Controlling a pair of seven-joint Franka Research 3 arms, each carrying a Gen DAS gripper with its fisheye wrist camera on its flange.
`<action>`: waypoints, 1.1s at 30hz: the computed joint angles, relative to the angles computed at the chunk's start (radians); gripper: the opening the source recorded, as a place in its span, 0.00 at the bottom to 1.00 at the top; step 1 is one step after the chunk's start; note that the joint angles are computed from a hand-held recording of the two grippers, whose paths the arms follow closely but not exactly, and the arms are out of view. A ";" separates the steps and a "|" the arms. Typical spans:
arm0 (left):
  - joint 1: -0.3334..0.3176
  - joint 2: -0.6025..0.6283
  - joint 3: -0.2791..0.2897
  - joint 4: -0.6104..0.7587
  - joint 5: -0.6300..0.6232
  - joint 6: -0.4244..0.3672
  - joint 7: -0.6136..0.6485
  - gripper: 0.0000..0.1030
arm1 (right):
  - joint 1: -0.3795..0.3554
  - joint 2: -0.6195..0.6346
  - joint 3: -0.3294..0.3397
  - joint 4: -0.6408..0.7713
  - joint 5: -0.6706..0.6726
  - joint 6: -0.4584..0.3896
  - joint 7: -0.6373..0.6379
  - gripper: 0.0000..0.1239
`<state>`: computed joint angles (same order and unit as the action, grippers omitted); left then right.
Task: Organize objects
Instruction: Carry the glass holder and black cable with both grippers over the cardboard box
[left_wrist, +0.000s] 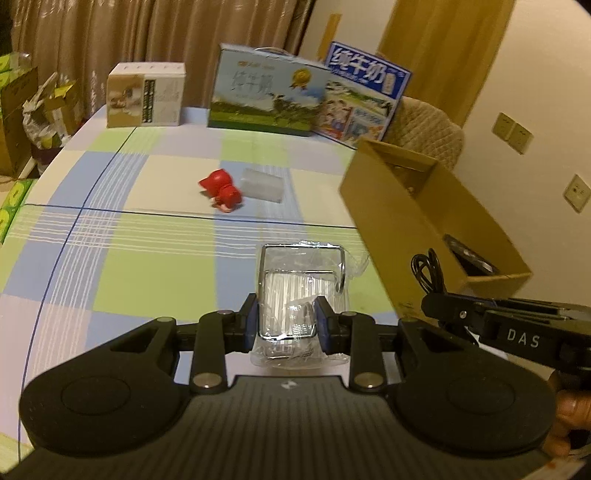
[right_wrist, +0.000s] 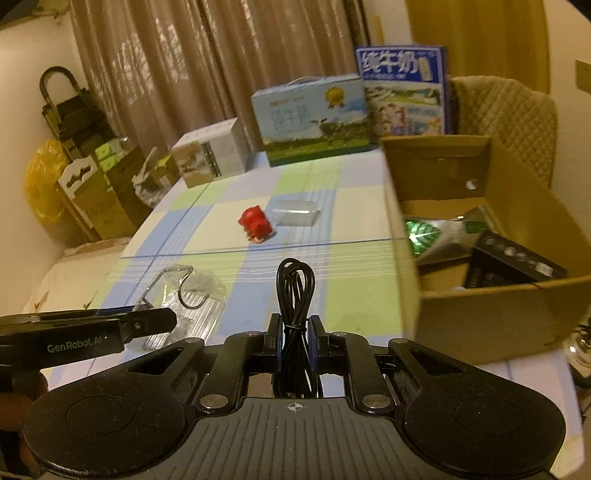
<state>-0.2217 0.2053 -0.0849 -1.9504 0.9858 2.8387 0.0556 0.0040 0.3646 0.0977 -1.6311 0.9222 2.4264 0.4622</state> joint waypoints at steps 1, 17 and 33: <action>-0.007 -0.006 -0.004 0.000 0.003 -0.009 0.000 0.26 | -0.006 -0.012 -0.002 -0.009 0.007 0.000 -0.003 0.08; -0.051 -0.008 -0.045 0.066 -0.007 -0.076 0.038 0.26 | -0.043 -0.066 -0.036 -0.024 0.082 -0.042 -0.034 0.08; -0.090 0.157 -0.028 0.296 -0.150 -0.050 0.232 0.26 | -0.096 0.086 -0.037 0.227 -0.005 -0.016 0.037 0.08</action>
